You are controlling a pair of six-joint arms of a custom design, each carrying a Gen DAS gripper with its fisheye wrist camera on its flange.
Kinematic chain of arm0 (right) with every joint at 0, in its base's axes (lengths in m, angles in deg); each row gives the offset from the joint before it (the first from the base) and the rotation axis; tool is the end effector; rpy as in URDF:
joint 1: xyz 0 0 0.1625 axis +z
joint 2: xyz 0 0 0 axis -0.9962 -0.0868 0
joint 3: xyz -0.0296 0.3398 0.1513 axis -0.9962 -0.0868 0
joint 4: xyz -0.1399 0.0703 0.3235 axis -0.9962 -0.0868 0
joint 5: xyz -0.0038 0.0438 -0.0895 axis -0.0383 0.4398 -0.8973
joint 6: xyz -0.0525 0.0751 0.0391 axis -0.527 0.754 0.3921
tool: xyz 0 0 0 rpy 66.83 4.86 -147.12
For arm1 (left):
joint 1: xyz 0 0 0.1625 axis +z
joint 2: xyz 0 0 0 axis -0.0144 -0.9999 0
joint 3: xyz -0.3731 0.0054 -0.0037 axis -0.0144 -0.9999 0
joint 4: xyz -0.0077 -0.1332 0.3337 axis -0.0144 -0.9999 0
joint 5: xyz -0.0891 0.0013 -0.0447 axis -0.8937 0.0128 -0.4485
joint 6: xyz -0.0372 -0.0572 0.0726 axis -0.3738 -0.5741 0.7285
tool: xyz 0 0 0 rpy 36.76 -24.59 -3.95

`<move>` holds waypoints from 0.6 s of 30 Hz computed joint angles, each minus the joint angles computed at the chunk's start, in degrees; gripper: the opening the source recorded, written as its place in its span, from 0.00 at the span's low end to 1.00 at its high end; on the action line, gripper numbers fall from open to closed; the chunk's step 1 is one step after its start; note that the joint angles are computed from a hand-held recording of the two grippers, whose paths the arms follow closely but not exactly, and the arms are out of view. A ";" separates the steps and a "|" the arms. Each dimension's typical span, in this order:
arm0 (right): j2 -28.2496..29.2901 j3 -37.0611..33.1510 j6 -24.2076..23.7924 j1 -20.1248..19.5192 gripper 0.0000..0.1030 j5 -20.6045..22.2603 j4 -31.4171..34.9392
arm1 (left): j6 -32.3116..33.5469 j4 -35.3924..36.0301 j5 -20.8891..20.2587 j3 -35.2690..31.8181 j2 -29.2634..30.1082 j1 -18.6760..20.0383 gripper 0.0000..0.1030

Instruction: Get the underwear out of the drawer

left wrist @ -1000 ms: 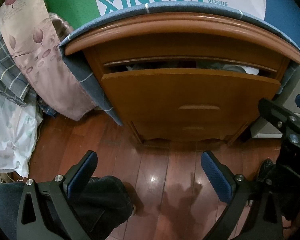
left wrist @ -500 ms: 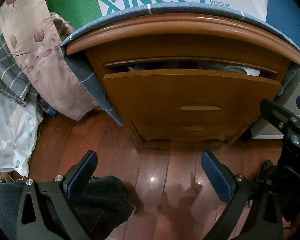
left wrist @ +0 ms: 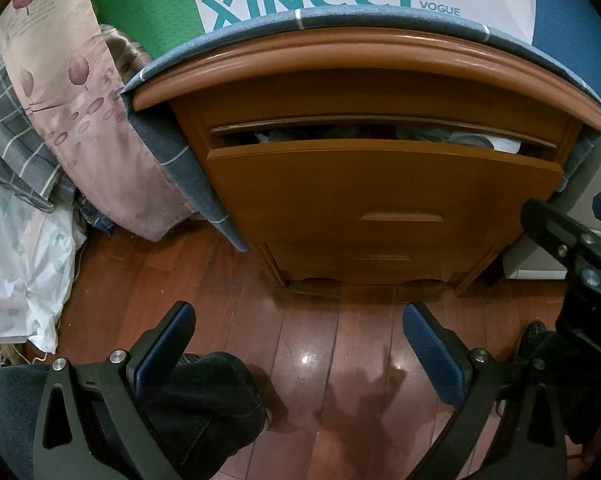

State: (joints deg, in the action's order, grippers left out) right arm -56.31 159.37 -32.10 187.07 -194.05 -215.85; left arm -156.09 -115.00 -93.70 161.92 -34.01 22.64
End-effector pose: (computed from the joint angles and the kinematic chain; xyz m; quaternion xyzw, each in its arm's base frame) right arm 0.1664 -0.4570 0.4032 0.1288 -0.8541 0.3502 0.3623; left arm -0.4861 -0.4214 0.0466 0.1350 0.8514 -0.2671 0.4307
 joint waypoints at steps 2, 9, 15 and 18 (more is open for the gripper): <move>-0.01 0.09 0.11 -0.03 0.93 -0.07 -0.01 | -0.10 0.06 -0.08 0.10 -0.11 0.02 1.00; -0.04 0.06 0.69 -0.06 0.93 -0.17 0.41 | -0.07 0.06 -0.15 -0.08 -0.11 0.10 1.00; -0.02 0.15 0.79 -0.19 0.93 -0.13 0.24 | -0.13 0.25 -0.36 -0.08 -0.15 0.07 1.00; 0.07 0.01 1.03 -0.21 0.93 -0.24 0.46 | -0.26 0.35 -0.34 -0.09 -0.15 0.07 1.00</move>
State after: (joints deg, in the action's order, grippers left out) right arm -56.25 159.38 -31.06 186.86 -194.29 -215.39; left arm -156.35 -114.65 -94.05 161.83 -34.16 22.71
